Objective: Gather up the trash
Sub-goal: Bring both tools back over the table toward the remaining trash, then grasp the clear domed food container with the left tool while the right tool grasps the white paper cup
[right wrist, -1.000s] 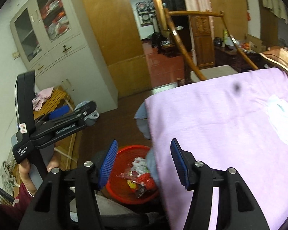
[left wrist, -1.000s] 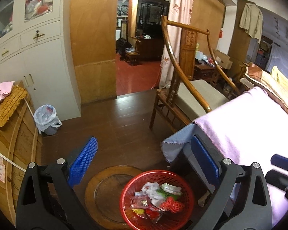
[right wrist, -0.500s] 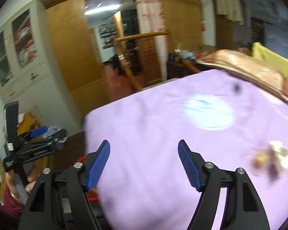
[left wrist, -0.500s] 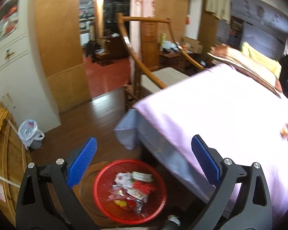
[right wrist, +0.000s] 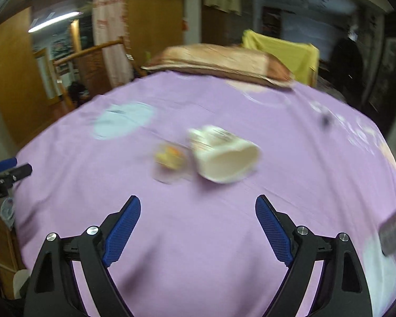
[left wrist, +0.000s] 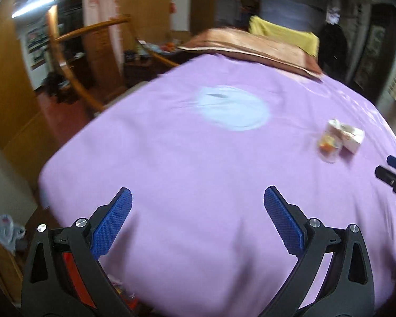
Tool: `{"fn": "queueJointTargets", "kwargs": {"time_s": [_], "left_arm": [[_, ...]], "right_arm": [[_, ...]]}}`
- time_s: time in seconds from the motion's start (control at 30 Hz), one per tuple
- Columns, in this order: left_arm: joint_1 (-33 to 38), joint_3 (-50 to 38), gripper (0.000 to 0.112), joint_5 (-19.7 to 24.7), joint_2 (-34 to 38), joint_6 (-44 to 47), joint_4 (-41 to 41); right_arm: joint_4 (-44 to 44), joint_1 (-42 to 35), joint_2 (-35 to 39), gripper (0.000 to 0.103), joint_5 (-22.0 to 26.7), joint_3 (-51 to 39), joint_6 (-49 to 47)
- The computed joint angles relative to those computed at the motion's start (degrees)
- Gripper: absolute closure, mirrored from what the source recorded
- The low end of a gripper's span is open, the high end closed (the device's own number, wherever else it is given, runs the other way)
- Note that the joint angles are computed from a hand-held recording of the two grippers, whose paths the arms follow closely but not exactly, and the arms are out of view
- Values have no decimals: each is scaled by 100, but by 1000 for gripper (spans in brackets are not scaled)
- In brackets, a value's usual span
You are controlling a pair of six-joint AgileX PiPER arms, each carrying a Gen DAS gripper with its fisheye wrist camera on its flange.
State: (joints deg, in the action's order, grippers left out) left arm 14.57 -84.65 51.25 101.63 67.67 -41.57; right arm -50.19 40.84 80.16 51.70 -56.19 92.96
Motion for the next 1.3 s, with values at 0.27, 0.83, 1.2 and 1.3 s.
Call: {"fn": "queueJointTargets", "kwargs": {"time_s": [0.27,0.83,1.2,1.3], "left_arm": [[-1872,99,16,-522,6,-676,852],[-3461,-548,16,-920,1053,-1584,2042],[-3113,-708,15,-1400,1165,-2234,2475],[-2931,-776,15,-1582,1214,-2640,2780]], "right_arm": [[162,-601,-473,15,-823,1169,513],[751,-888,-157,13,-1140,1098,-178],[901,-902,-36,6,-1126,1017,-359],[910,-900,-27,6,-1108,1006,-369]]}}
